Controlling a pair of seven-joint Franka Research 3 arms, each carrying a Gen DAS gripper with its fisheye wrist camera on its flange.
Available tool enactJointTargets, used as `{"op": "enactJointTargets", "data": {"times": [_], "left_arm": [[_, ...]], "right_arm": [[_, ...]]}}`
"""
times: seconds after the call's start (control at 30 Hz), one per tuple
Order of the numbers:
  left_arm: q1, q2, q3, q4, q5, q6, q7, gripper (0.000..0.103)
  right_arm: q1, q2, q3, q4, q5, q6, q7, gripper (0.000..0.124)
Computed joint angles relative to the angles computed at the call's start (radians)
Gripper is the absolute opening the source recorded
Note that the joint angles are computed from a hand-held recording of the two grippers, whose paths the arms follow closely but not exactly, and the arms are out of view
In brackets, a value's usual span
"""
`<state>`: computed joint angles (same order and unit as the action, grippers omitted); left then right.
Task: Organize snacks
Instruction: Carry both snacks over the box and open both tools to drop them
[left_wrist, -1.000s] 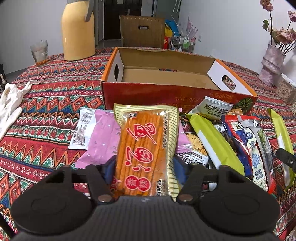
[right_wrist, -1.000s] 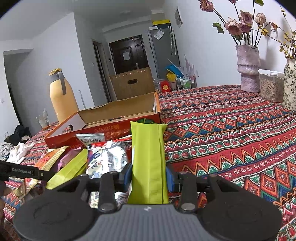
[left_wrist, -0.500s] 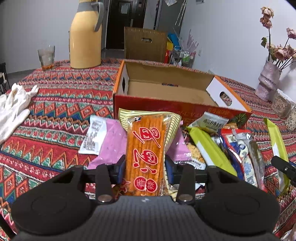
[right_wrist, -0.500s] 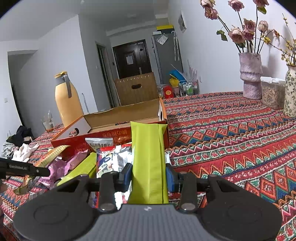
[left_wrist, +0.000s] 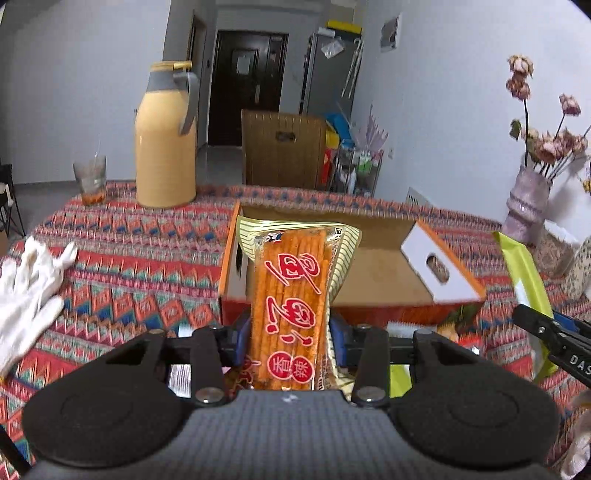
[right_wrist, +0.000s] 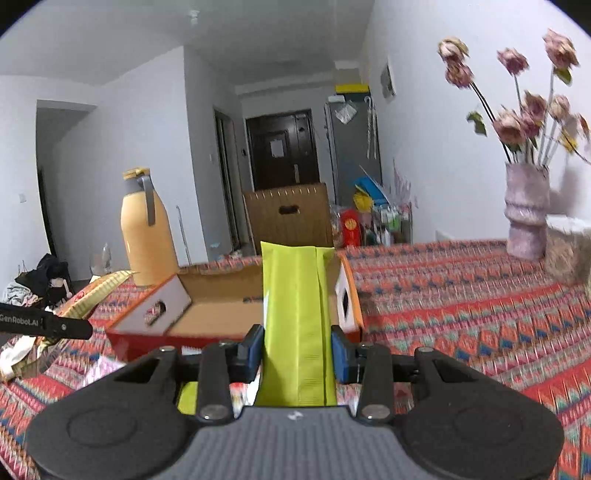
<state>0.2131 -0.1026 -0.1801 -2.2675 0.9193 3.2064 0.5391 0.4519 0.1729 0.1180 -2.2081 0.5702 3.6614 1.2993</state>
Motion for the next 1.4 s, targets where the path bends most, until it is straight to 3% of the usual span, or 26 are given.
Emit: {"op": "enactJointTargets", "data": {"times": [0.07,0.2,0.3,0.4,0.5,0.6,0.7,0.83,0.93,1.1,1.23,1.27,1.3,1.33,1.37,1.4], "left_arm": [[0.020,0.021,-0.018,0.041,0.052,-0.005,-0.055,0.042],[-0.012,0.071,0.009,0.123,0.120,-0.025,-0.121,0.042],[-0.056,0.116,0.038,0.181,0.079,-0.045,-0.089,0.042],[-0.096,0.164,0.065,0.237,0.047,-0.070,-0.066,0.042],[-0.132,0.222,0.090,0.300,0.000,-0.098,-0.028,0.042],[-0.170,0.294,0.121,0.377,-0.027,-0.126,0.012,0.042],[-0.189,0.356,0.134,0.435,-0.102,-0.166,0.069,0.042],[-0.241,0.400,0.201,0.458,-0.120,-0.151,0.070,0.042],[-0.220,0.422,0.176,0.459,-0.208,-0.147,0.167,0.042],[-0.257,0.431,0.212,0.451,-0.257,-0.144,0.208,0.043],[-0.334,0.420,0.308,0.435,-0.186,-0.102,0.119,0.064],[-0.351,0.416,0.329,0.432,-0.163,-0.092,0.091,0.074],[-0.394,0.411,0.384,0.429,-0.108,-0.076,0.024,0.081],[-0.433,0.408,0.434,0.430,-0.048,-0.061,-0.044,0.085],[-0.458,0.404,0.467,0.431,0.004,-0.052,-0.101,0.094],[-0.487,0.405,0.508,0.437,0.067,-0.037,-0.173,0.103]], "right_arm": [[-0.003,0.024,-0.004,0.045,-0.015,-0.004,-0.007,0.037],[-0.003,0.083,-0.020,0.159,-0.030,-0.047,-0.031,0.037],[0.005,0.133,-0.041,0.255,-0.025,-0.102,-0.053,0.037],[0.063,0.192,-0.113,0.365,0.034,-0.178,-0.108,0.037],[0.157,0.260,-0.235,0.472,0.090,-0.270,-0.127,0.037],[0.233,0.335,-0.356,0.561,0.083,-0.361,-0.068,0.037],[0.253,0.386,-0.405,0.607,0.052,-0.408,-0.007,0.037],[0.229,0.416,-0.398,0.630,0.003,-0.435,0.041,0.037],[0.210,0.425,-0.382,0.635,-0.028,-0.453,0.077,0.037],[0.194,0.440,-0.373,0.652,-0.089,-0.477,0.135,0.038],[0.190,0.439,-0.374,0.644,-0.131,-0.462,0.189,0.039],[0.182,0.434,-0.363,0.635,-0.141,-0.448,0.195,0.046],[0.163,0.426,-0.338,0.626,-0.151,-0.432,0.197,0.061],[0.164,0.421,-0.338,0.613,-0.159,-0.411,0.210,0.070],[0.184,0.418,-0.361,0.602,-0.166,-0.394,0.230,0.084],[0.195,0.413,-0.373,0.587,-0.172,-0.370,0.240,0.090]]}}
